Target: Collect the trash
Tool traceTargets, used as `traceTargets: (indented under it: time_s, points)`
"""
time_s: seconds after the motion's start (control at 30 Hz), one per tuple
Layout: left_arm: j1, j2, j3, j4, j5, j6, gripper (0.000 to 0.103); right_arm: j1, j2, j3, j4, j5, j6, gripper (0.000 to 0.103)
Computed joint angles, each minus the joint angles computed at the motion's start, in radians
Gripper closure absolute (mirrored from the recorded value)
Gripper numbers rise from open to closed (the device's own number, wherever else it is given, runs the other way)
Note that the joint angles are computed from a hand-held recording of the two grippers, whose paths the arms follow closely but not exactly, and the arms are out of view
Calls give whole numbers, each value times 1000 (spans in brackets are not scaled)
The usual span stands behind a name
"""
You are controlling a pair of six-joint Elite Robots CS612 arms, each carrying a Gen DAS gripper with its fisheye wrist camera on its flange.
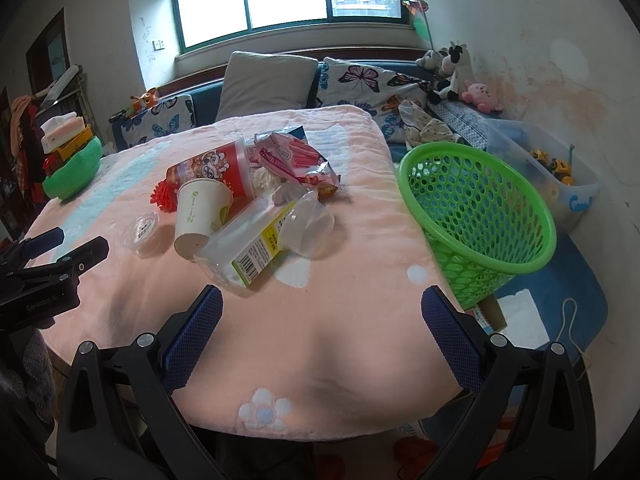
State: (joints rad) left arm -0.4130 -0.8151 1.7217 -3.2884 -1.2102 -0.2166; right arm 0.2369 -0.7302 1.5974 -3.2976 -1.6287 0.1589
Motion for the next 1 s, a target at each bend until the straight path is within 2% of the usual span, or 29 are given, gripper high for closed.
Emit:
traceTargets:
  time_s: [1.0]
  points:
    - [-2,7,-12,14,-3,-5,6,1,4,-11,14,2,-2,4]
